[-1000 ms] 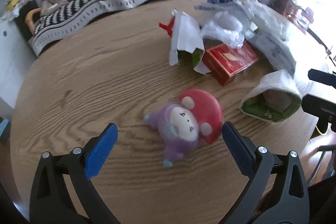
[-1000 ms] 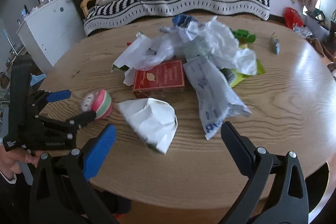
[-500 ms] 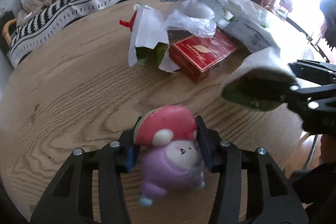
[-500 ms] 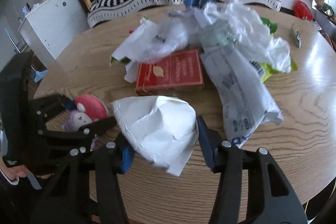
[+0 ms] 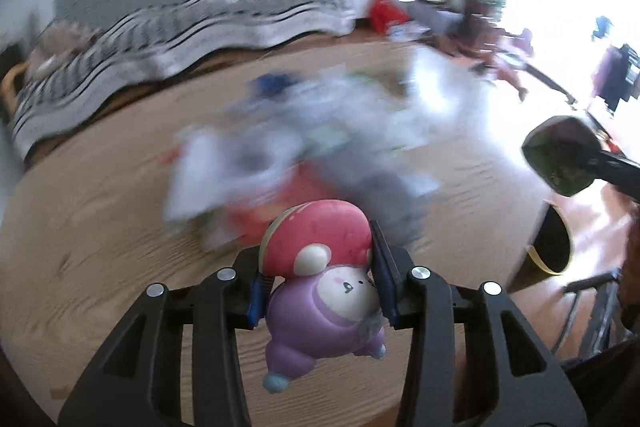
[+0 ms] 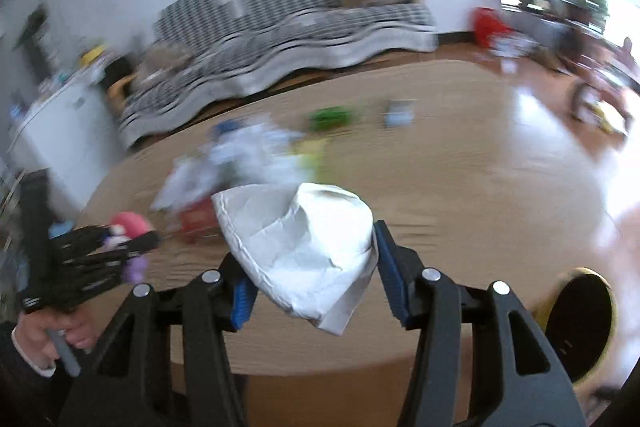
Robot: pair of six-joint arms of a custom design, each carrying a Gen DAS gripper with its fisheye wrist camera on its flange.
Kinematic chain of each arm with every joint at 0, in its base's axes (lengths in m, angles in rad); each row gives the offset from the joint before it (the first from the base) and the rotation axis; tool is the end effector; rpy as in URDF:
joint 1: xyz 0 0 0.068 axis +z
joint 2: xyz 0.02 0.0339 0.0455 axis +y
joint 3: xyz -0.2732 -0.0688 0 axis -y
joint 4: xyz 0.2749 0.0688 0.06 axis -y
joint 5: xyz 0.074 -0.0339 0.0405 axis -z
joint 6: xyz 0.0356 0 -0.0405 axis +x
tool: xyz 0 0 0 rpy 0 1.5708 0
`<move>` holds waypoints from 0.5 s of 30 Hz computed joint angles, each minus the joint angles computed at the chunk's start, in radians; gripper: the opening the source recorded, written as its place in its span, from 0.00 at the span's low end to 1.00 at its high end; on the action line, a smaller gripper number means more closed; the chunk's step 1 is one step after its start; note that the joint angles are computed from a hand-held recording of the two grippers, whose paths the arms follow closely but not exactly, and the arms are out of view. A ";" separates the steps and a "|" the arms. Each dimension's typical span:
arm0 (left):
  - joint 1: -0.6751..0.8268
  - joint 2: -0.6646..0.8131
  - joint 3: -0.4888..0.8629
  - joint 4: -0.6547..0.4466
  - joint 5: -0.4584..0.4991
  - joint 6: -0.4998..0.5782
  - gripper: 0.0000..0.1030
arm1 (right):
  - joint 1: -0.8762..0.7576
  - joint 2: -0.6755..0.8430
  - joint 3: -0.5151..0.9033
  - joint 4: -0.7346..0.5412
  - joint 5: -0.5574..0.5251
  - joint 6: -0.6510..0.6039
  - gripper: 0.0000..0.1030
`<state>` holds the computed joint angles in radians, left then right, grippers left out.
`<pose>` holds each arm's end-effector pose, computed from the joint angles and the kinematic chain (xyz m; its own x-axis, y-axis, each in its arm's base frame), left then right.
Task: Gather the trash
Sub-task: 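Carry toy and cup to the black bin and open both tools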
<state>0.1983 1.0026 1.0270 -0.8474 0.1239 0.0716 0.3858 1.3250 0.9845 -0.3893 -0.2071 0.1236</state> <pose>0.2172 0.0392 0.3303 -0.7251 -0.0733 -0.6848 -0.0614 0.9972 -0.0417 0.2880 0.1249 0.2707 -0.6759 -0.1443 -0.7227 -0.4302 0.8735 0.2279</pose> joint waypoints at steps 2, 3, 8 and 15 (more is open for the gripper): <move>-0.193 0.045 0.035 0.029 -0.071 -0.094 0.41 | -0.180 -0.032 -0.039 -0.027 -0.026 -0.040 0.51; -0.289 0.090 0.061 0.049 -0.100 -0.141 0.41 | -0.256 -0.042 -0.060 -0.030 -0.045 -0.056 0.51; -0.682 0.444 0.256 0.201 -0.168 -0.352 0.41 | -0.605 0.039 -0.071 -0.046 -0.099 -0.154 0.51; -0.897 0.974 0.617 0.266 -0.143 -0.480 0.41 | -0.902 0.265 -0.001 -0.015 -0.153 -0.242 0.51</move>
<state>-0.6986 1.9770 1.6438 -0.5810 -0.0192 -0.4089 -0.5162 1.5905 0.9834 -0.4043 -0.3599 -0.1179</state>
